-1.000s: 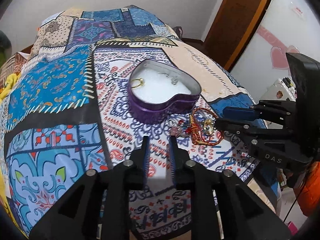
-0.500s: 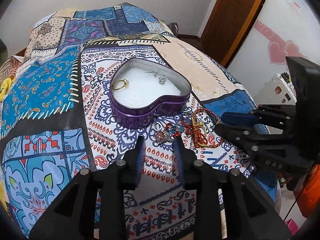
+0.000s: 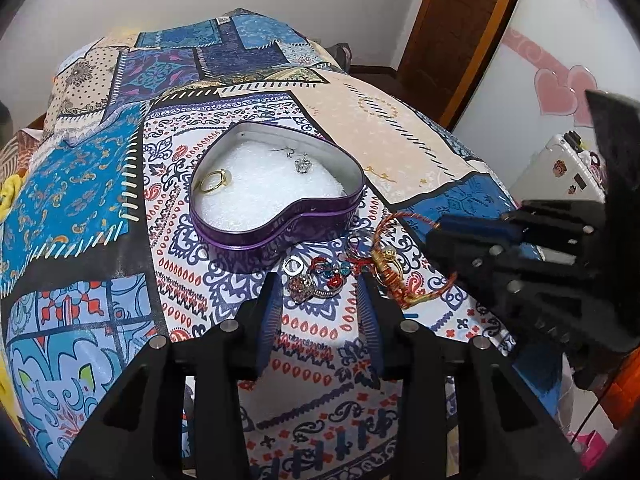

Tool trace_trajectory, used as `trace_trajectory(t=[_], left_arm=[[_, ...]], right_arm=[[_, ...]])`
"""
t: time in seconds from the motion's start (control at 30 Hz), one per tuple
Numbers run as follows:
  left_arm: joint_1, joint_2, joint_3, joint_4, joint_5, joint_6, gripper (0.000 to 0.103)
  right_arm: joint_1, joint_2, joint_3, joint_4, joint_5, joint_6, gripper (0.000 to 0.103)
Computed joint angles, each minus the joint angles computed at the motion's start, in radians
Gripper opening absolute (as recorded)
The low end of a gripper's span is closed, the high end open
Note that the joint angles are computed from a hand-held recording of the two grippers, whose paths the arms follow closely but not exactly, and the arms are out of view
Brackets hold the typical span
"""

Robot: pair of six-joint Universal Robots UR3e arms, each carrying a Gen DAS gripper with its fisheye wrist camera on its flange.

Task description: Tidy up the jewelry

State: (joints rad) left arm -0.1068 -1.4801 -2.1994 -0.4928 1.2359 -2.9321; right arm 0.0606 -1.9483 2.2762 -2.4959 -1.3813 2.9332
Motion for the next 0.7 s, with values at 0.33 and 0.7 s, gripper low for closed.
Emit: trace_trajectory(t=[0.33, 0.7], left_arm=[[-0.038, -0.025, 0.005, 0.044, 0.056, -0.012, 0.038], [-0.011, 0.057, -0.05, 0.039, 0.017, 0.01, 0.011]], right_arm=[[-0.099, -0.111, 0.016, 0.069, 0.062, -0.03, 0.01], [-0.132, -0.168, 0.028, 0.115, 0.078, -0.036, 0.01]])
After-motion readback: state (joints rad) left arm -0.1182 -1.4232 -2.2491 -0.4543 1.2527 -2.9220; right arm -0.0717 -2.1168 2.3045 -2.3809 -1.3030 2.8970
